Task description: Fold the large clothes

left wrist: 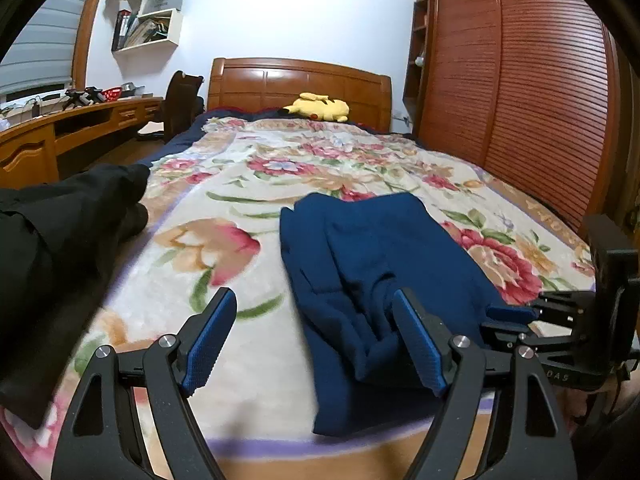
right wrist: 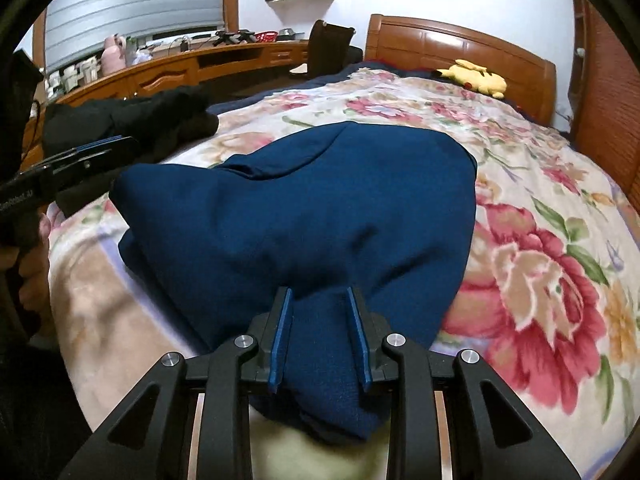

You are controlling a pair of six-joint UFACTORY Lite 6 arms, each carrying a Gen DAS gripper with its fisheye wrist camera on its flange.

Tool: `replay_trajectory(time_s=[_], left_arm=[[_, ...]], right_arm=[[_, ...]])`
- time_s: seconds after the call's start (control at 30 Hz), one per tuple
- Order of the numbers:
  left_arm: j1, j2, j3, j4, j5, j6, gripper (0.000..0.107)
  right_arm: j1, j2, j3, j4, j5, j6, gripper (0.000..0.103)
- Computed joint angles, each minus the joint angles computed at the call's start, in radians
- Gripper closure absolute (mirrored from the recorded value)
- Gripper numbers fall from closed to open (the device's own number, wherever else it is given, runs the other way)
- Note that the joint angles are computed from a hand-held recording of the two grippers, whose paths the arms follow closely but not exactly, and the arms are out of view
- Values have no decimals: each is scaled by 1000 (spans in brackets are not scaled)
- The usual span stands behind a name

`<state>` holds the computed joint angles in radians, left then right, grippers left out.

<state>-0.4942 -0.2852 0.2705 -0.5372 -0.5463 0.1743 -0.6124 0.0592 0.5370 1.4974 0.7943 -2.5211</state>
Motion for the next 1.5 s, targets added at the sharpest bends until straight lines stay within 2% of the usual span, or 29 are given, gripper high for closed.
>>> replay_trajectory(time_s=[0.1,0.2,0.3,0.53,0.63,0.7,0.73,0.8,0.9,1.1,1.2,1.33,1.4,1.5], left_arm=[[-34,15,4,-49,-17,33,26],[-42,49,13,-67,-29,38,26],[-24,78,21,-60,-25,30,26],[-38,127,30,-114,-39,66,26],[-44,79,-1,-145,-25,94,26],[-43,34,-35,-151,-18,102,26],[-38,12,-50,-145,-11,99,26],[-13,-41,-88,-102,14,68,26],[14,-72,-111,-66,39,48,26],[75,-72,-118,23,83,17,26],[98,-69,-126,77,101,-4,26],[113,-9,-108,148,111,-46,26],[110,9,-105,178,110,-68,26],[130,26,-106,344,119,-201,27]], right_arm=[[-28,11,-1,-7,36,-33,74],[-44,73,2,63,86,-110,74],[-35,29,-37,96,63,-161,74],[-62,55,22,4,111,-49,70],[-76,70,63,-43,141,19,61],[-81,80,94,-50,147,48,45],[-79,91,115,-49,147,63,42],[-67,129,180,-54,141,119,37],[-32,207,304,-73,110,205,36],[116,377,557,-3,-89,259,36],[180,474,704,-35,-135,354,36],[255,631,942,-146,-166,580,36],[287,752,1124,-269,-153,759,36],[332,894,1329,-398,-187,949,36]])
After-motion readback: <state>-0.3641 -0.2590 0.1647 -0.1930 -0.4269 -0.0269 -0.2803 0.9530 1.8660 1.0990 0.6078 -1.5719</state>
